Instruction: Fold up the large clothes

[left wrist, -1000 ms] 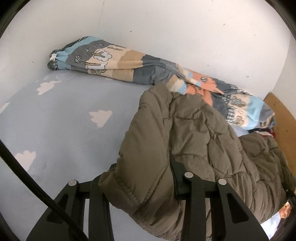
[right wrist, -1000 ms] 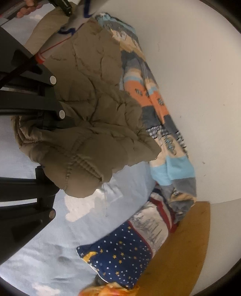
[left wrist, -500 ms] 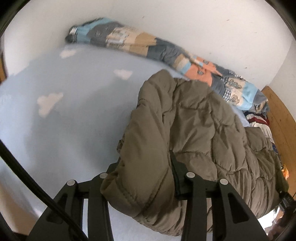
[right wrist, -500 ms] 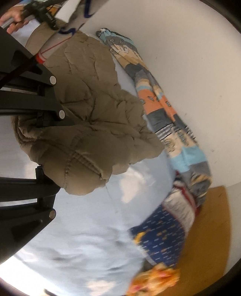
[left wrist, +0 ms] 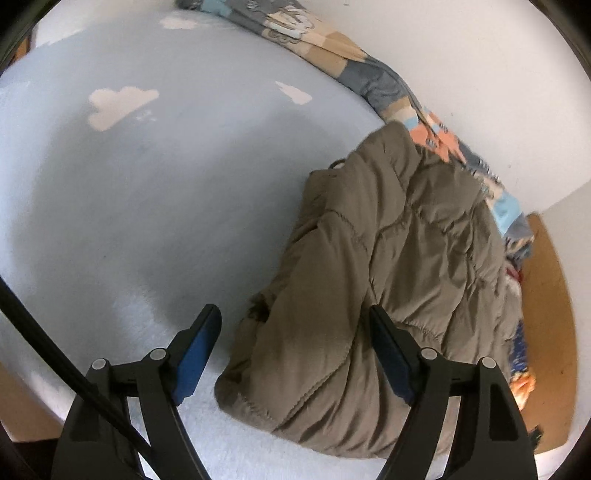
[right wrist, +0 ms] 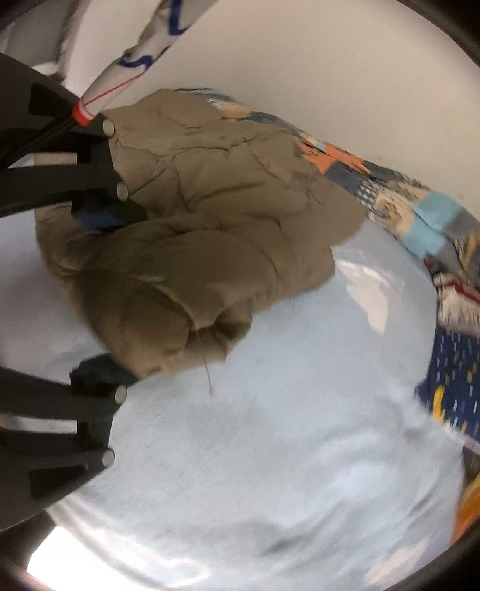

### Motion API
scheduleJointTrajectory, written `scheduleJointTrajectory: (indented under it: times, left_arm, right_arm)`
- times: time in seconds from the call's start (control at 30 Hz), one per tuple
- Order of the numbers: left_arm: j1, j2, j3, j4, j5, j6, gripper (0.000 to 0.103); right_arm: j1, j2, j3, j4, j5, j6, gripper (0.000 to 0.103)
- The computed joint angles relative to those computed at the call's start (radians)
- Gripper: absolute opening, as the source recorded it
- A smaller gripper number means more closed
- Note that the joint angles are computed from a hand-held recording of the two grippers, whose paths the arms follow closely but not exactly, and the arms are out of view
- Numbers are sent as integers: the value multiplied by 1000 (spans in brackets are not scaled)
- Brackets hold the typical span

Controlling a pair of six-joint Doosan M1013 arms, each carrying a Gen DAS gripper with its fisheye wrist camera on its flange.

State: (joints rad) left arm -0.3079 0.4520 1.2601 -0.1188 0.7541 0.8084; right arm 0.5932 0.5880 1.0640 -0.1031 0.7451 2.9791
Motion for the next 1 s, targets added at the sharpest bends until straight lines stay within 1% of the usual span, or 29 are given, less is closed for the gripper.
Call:
scheduleJointTrajectory:
  times: [0.07, 0.13, 0.17, 0.23, 0.27, 0.3, 0.33, 0.37, 0.4, 0.43, 0.47, 0.57, 0.63, 0.67, 0.73, 0.77, 0.8, 0.83, 0.9, 0.97, 1.0]
  left_arm:
    - [10, -15, 23, -30, -22, -11, 79]
    - [18, -29, 41, -14, -34, -78, 79]
    - [23, -48, 67, 13, -61, -144, 79]
    - [26, -74, 97, 102, -76, -263, 79]
    - [18, -92, 113, 206, -80, -364, 79]
    - [10, -99, 118, 276, -81, -415, 79]
    - [3, -100, 111, 316, -69, -430, 79]
    - [-15, -100, 98, 380, -46, -432, 79]
    - [-27, -98, 89, 410, -38, -422, 79]
    - [-49, -92, 69, 455, -24, -389, 79]
    - [-64, -87, 56, 471, -15, -353, 79]
    - [-115, -43, -25, 464, 22, -117, 80]
    - [-142, -17, -54, 502, 43, -19, 80]
    - [-157, 7, -70, 535, 71, 25, 80]
    - [-158, 48, -104, 525, 118, 66, 80]
    - [-147, 74, -129, 483, 159, 72, 80]
    - [-136, 85, -144, 441, 172, 75, 86]
    - [-127, 94, -156, 422, 176, 78, 91]
    - [-117, 110, -179, 402, 193, 86, 96]
    - [-115, 122, -188, 393, 204, 81, 101]
    - [-114, 129, -196, 391, 212, 78, 103]
  right_arm:
    - [2, -29, 47, -16, -41, 52, 67]
    - [3, -57, 99, -20, -88, 104, 67]
    - [6, -65, 109, -37, -83, 129, 67]
    - [18, -72, 103, -112, -28, 181, 67]
    - [28, -77, 98, -176, 9, 226, 67]
    - [35, -78, 88, -227, 45, 260, 67]
    - [49, -82, 78, -320, 101, 313, 67]
    - [56, -81, 67, -374, 127, 325, 67]
    - [64, -78, 51, -417, 148, 317, 67]
    - [70, -70, 31, -448, 157, 290, 67]
    - [76, -56, 0, -463, 166, 238, 67]
    - [93, 16, -131, -443, 220, 27, 67]
    - [95, 67, -214, -396, 251, -88, 67]
    - [96, 78, -228, -383, 266, -114, 67]
    - [87, 124, -293, -321, 330, -177, 67]
    - [84, 128, -290, -301, 338, -184, 67]
    - [75, 147, -311, -262, 369, -206, 67]
    - [66, 155, -311, -228, 374, -216, 67]
    - [50, 159, -295, -165, 359, -209, 67]
    - [42, 162, -288, -144, 347, -203, 68]
    - [42, 170, -302, -147, 362, -210, 69]
